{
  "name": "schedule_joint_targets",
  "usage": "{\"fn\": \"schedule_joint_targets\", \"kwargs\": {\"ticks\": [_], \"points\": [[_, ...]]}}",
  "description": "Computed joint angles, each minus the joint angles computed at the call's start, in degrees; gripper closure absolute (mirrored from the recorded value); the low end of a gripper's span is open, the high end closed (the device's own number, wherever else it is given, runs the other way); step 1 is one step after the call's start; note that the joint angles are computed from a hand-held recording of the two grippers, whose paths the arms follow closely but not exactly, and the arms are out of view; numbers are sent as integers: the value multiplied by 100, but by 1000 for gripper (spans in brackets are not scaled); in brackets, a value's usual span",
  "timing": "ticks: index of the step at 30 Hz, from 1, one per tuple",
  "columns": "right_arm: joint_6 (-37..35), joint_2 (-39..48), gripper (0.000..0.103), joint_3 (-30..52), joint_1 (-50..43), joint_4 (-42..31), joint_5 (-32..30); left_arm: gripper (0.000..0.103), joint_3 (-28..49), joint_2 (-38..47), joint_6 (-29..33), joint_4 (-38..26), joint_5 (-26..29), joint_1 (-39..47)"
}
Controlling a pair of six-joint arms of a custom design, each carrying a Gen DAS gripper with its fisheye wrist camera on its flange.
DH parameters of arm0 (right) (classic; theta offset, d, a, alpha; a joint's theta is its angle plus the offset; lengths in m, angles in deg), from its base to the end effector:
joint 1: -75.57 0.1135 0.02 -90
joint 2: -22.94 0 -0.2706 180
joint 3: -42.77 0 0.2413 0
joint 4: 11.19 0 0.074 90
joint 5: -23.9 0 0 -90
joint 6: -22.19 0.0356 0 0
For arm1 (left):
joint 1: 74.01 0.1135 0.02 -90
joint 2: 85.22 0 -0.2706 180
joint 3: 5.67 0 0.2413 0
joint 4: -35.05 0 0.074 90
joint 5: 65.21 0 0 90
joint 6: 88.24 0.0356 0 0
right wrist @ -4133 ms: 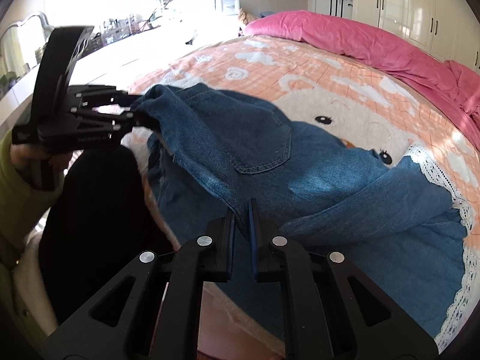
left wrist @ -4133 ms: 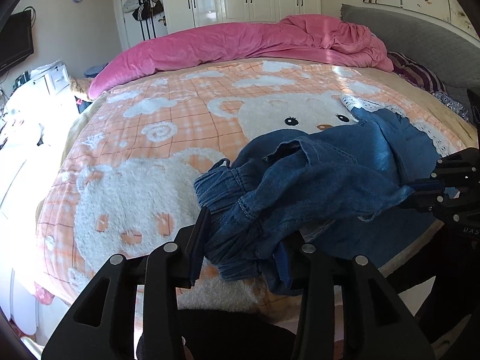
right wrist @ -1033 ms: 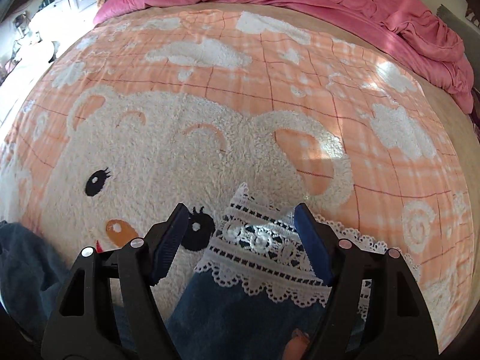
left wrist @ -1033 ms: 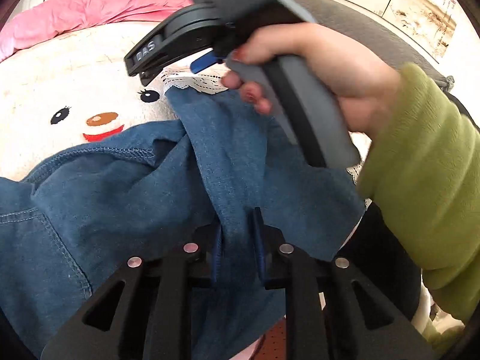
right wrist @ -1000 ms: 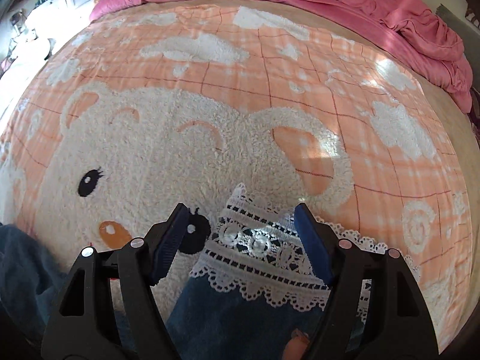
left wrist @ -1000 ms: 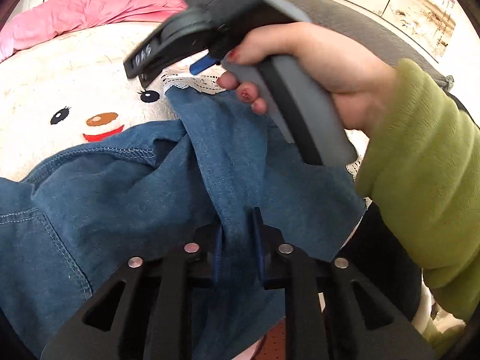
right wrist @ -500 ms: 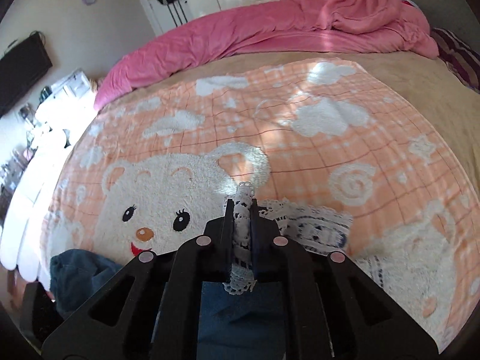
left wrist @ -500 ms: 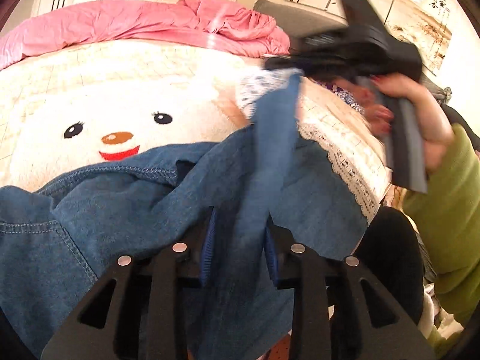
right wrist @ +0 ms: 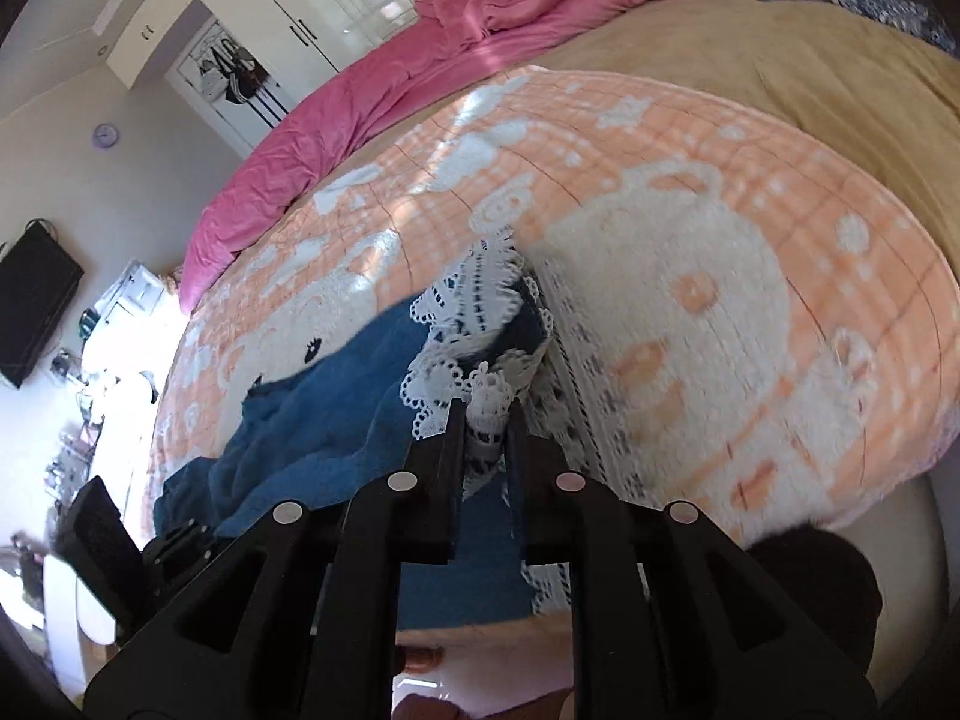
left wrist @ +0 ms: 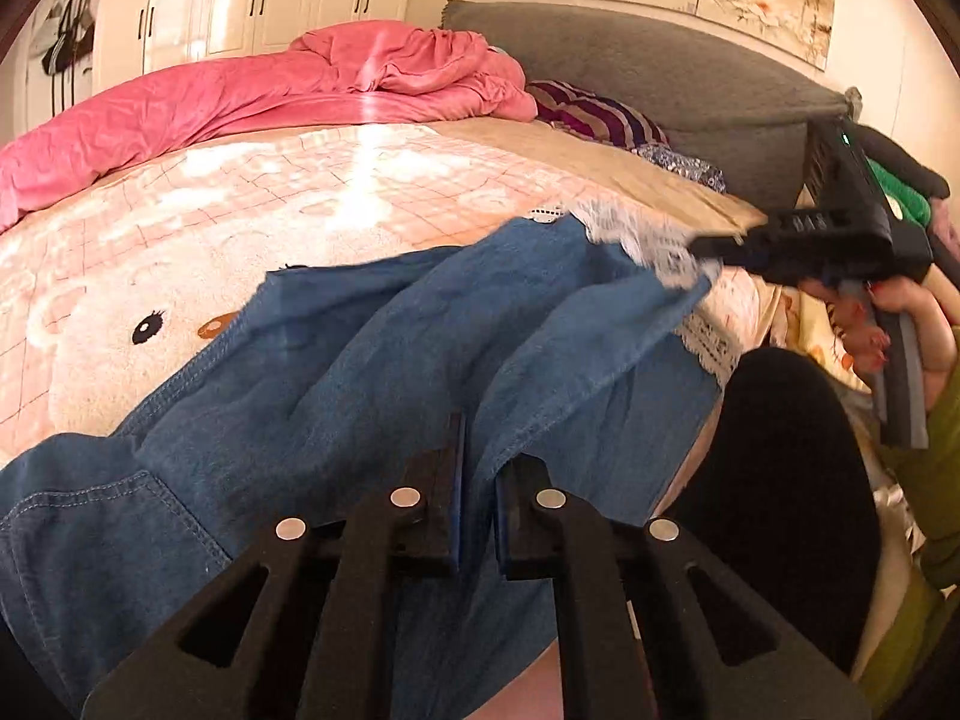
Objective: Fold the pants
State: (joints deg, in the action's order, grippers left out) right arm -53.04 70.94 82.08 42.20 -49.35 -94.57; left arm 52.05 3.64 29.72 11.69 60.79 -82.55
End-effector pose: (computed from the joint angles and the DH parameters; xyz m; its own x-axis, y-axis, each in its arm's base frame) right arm 0.1342 -0.0680 0.2013 -0.5353 0.6209 -0.5726 0.3596 0.7810 0.5106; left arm 0.2746 -0.0624 0.1756 -0.4965 0.4581 -0.7373 0.7817 0.6052 -0.1504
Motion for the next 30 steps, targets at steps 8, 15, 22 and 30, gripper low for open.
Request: {"fn": "schedule_joint_targets", "kwargs": {"ticks": [8, 15, 22, 30], "points": [[-538, 128, 79, -308, -403, -147, -282, 96, -116, -58, 295, -71, -101, -149], [-1019, -85, 98, -227, -562, -506, -192, 96, -216, -240, 562, -149, -106, -203], [-2070, 1, 98, -219, -1529, -1095, -403, 96, -601, -565, 1065, -120, -475, -508], [-1945, -79, 84, -352, -1092, -1013, 256, 95, -754, -422, 978, 174, -1056, -820]]}}
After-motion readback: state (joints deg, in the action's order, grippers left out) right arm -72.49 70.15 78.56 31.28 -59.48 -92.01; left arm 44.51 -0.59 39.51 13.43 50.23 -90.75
